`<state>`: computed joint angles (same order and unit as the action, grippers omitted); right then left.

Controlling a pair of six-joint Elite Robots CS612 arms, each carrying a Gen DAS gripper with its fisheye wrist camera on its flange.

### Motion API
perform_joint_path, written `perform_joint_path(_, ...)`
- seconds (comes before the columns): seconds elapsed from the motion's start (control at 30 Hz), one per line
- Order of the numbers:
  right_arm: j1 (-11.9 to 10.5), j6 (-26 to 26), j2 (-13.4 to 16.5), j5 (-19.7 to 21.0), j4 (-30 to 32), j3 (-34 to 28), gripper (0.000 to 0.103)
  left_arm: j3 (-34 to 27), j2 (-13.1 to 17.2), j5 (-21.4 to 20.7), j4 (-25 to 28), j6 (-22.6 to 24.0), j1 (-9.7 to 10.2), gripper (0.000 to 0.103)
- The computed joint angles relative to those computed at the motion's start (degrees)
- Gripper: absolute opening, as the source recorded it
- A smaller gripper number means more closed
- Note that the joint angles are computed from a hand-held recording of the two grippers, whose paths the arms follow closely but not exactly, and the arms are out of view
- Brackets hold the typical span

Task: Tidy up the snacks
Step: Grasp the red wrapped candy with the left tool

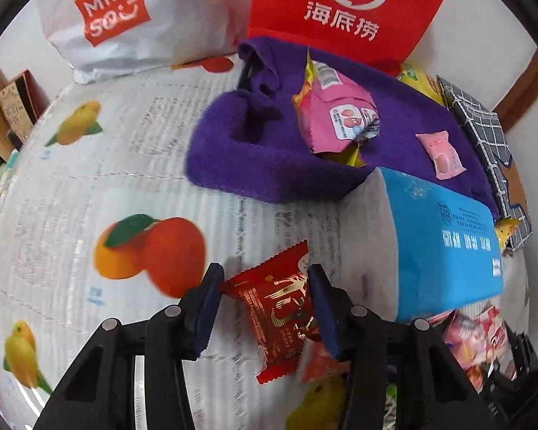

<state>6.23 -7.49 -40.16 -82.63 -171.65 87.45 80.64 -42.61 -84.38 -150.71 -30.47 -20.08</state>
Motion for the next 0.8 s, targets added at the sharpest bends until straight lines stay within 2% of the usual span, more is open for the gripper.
perform_joint_path(0.1,0.0,0.3,-0.1,-0.1,0.3,-0.1,0.06,2.3,-1.8,4.2,0.8,0.6,-0.2,0.046)
perform_joint_path(0.17,0.0,0.8,0.0,-0.1,0.1,-0.1,0.06,4.0,-2.9,5.2,1.6,0.3,0.0,0.046)
perform_joint_path(0.27,0.1,1.1,0.0,-0.5,-0.3,0.0,0.06,6.5,-4.0,2.7,0.9,-0.1,0.51,0.046)
perform_joint_path(0.33,0.1,1.9,0.1,-0.3,-0.2,-0.1,0.06,8.3,-4.4,-0.3,-2.3,-1.0,0.76,0.048)
perform_joint_path(0.37,0.0,2.7,0.2,-0.3,0.0,-0.2,0.06,9.0,-4.5,-1.2,-3.7,-1.0,0.77,0.051)
perform_joint_path(0.47,0.4,3.8,0.6,-2.1,0.5,-1.2,0.06,10.4,-4.7,-2.0,-6.5,-1.6,0.18,0.075)
perform_joint_path(0.57,0.5,4.9,1.0,-2.7,0.6,-1.9,0.06,11.4,-4.8,1.5,-7.6,-0.9,-1.19,0.077)
perform_joint_path(0.63,0.5,5.3,1.0,-2.9,0.6,-1.9,0.06,11.9,-4.7,5.3,-8.3,-0.5,-2.29,0.075)
perform_joint_path(0.67,0.6,5.7,1.0,-2.9,0.6,-1.8,0.06,12.0,-4.6,7.3,-8.5,-0.6,-2.78,0.07)
perform_joint_path(0.7,0.6,5.7,1.0,-3.0,0.6,-1.8,0.06,12.4,-4.7,9.9,-8.6,-0.6,-3.36,0.057)
perform_joint_path(0.77,0.6,5.7,1.0,-2.9,0.7,-1.8,0.06,13.6,-4.8,11.3,-12.1,0.4,-3.58,0.04)
perform_joint_path(0.8,0.5,5.6,1.0,-2.8,0.7,-1.8,0.06,14.1,-4.7,11.6,-13.6,0.1,-3.63,0.04)
